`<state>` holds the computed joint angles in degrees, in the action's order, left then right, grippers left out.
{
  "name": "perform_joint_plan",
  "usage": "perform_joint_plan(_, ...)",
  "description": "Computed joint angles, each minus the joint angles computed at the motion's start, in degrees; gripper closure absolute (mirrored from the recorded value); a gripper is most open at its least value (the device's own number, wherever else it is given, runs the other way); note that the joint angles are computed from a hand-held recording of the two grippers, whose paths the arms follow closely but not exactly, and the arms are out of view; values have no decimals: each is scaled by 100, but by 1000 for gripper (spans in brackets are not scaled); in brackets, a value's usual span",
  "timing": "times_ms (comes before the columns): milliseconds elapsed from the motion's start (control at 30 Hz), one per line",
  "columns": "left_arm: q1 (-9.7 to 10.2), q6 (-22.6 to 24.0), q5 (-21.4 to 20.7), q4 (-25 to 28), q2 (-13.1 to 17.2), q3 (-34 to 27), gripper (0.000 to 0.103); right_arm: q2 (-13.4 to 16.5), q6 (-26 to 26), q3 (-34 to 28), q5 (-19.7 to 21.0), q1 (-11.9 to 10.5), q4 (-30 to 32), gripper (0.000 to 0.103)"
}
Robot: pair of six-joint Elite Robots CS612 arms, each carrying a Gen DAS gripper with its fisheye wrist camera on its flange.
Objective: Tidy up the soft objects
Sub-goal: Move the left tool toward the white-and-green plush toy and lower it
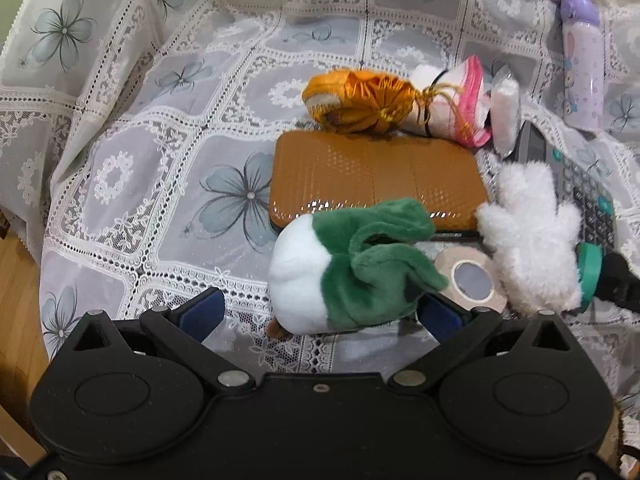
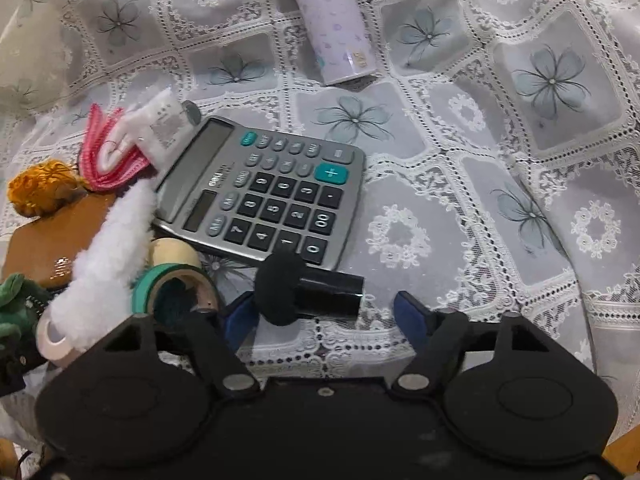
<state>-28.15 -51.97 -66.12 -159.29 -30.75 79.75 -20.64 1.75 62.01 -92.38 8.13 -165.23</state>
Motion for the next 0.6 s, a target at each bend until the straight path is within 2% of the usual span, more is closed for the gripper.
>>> perform_joint_plan(67,3,3,9,-143,-16,44,4,-1,8,-20,59,-1,109,38)
perform_joint_plan(300,5,-9,22,-511,-43,152,4,-36,80,48,133,-13,69,18)
perform_joint_plan(600,-2,-94,119,-715,-16,131,4,-15,471,-14,153,-34,142,16)
